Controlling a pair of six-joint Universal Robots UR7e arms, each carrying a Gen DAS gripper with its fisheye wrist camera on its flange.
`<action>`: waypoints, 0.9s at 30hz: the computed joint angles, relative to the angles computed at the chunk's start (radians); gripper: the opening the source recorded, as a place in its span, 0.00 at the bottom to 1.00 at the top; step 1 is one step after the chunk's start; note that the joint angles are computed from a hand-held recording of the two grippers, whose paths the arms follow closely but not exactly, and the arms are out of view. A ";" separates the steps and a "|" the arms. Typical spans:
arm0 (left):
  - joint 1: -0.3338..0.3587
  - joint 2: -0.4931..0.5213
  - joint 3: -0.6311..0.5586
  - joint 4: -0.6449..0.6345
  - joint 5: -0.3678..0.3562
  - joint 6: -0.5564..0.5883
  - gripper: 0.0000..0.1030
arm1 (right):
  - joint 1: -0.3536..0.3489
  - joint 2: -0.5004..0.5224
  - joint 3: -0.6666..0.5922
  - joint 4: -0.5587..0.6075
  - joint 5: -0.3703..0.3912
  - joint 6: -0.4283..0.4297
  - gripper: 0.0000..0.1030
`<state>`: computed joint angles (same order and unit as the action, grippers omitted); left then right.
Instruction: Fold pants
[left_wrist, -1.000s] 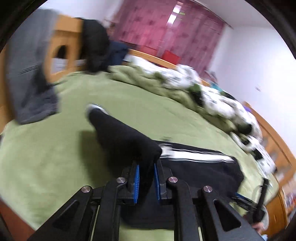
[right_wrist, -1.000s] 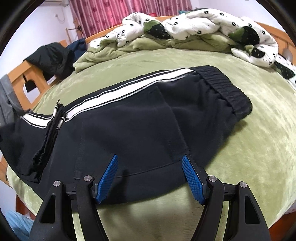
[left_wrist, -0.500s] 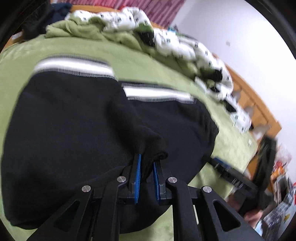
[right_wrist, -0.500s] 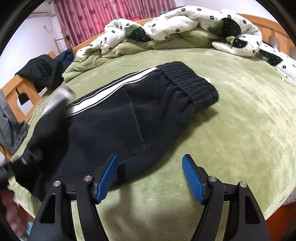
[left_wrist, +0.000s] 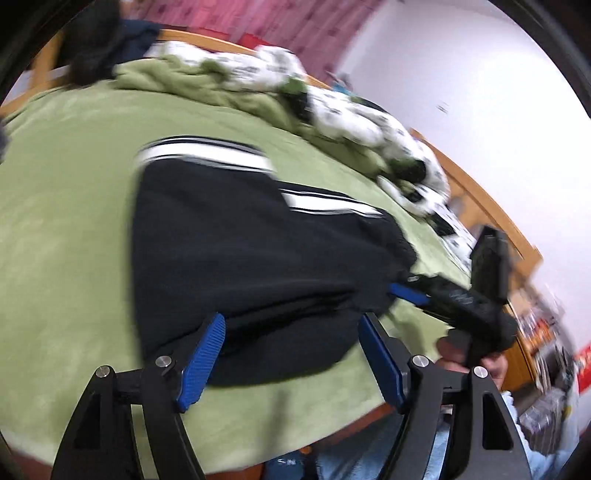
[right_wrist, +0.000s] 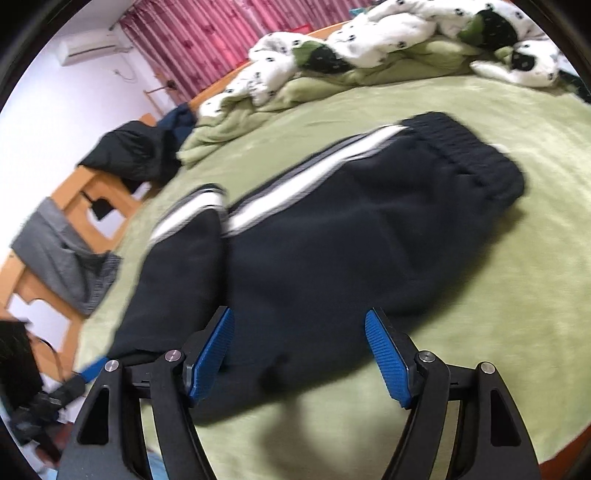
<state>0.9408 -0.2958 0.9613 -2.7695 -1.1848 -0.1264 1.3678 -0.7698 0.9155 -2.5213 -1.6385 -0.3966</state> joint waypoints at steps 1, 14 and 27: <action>0.005 -0.017 0.031 -0.023 0.005 -0.003 0.70 | 0.002 0.007 -0.015 0.036 0.030 0.010 0.71; 0.048 0.006 0.037 -0.017 0.093 -0.070 0.73 | 0.081 0.297 -0.486 0.459 -0.016 -0.015 0.39; -0.012 0.203 -0.207 0.005 0.293 -0.075 0.72 | 0.077 0.223 -0.494 0.336 0.190 -0.142 0.18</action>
